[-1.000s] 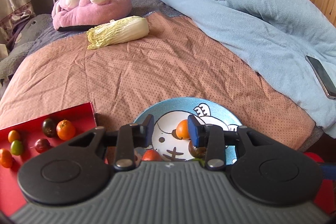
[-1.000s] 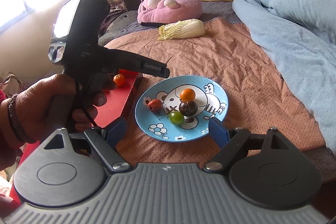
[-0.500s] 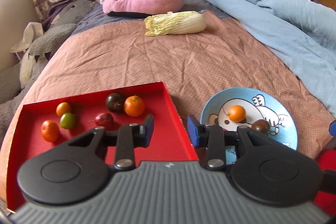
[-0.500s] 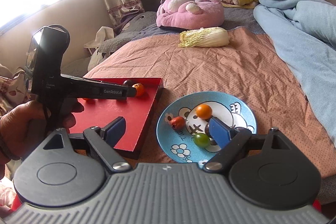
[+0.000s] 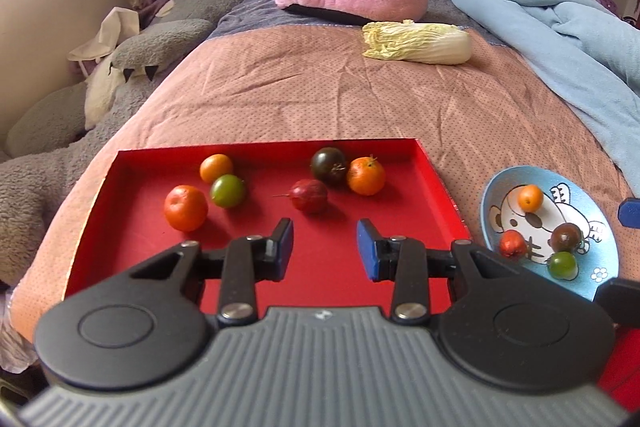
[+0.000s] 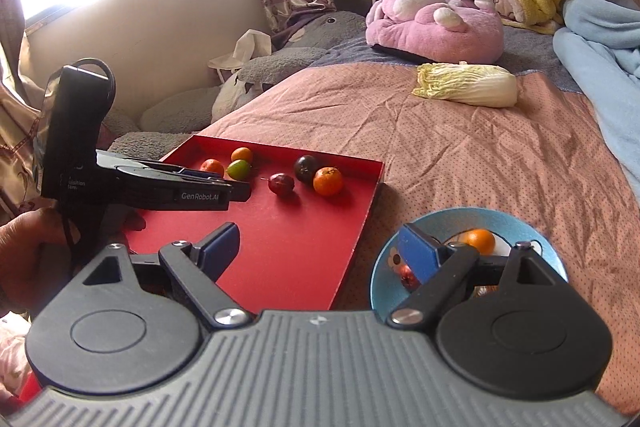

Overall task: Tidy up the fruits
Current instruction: 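Move both open grippers back over the red tray, then grasp a red jujube with the right gripper while the left grasps a large tangerine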

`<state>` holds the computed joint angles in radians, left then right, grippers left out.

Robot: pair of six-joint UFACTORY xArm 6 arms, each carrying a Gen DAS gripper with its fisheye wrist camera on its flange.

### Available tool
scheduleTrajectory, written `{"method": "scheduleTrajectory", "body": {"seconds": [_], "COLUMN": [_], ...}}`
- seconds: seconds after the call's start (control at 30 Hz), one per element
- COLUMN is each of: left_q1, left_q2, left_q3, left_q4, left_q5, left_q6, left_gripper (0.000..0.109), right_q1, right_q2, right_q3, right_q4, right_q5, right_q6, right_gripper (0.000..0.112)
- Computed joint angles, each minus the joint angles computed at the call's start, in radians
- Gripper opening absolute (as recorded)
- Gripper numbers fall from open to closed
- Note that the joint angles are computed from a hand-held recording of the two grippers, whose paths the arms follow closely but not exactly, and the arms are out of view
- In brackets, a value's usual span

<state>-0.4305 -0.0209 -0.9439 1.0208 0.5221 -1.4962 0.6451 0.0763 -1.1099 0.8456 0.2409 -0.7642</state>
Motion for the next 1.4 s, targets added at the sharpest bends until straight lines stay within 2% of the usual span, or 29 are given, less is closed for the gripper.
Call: {"method": "scheduleTrajectory", "body": {"seconds": [0.23,0.4,0.7,1.07,1.17,1.2,1.4], "left_q1": [0.063,0.110,0.200,0.265,0.276,0.276,0.276], "left_q2": [-0.057,-0.061,-0.031,0.025,0.046,0.054,0.078], "left_q3": [0.087,0.115,0.120,0.098,0.085,0.077,0.051], "left_q4": [-0.002,-0.019,-0.051,-0.076,-0.080,-0.078,-0.059], "left_q5": [-0.018,-0.042,-0.090,-0.177,-0.189,-0.187,-0.181], "left_q6": [-0.027,-0.027,0.013,0.058,0.067,0.066,0.052], "left_gripper": [0.038,0.038,0.038,0.038,0.041,0.041,0.041], "right_q1": [0.022,0.036,0.053,0.047,0.046,0.048,0.044], "right_q2": [0.199,0.368,0.696,1.022,1.042,1.019,1.002], "right_q3": [-0.223,-0.414,-0.816,-1.297,-1.324,-1.278,-1.247], "right_q4": [-0.025,-0.093,-0.298,-0.486,-0.505,-0.495,-0.475], "right_q5": [0.075,0.139,0.286,0.449,0.459,0.433,0.418], "right_q6": [0.002,0.055,0.255,0.459,0.461,0.447,0.438], "right_gripper": [0.087,0.079,0.060,0.047,0.038,0.038,0.038]}}
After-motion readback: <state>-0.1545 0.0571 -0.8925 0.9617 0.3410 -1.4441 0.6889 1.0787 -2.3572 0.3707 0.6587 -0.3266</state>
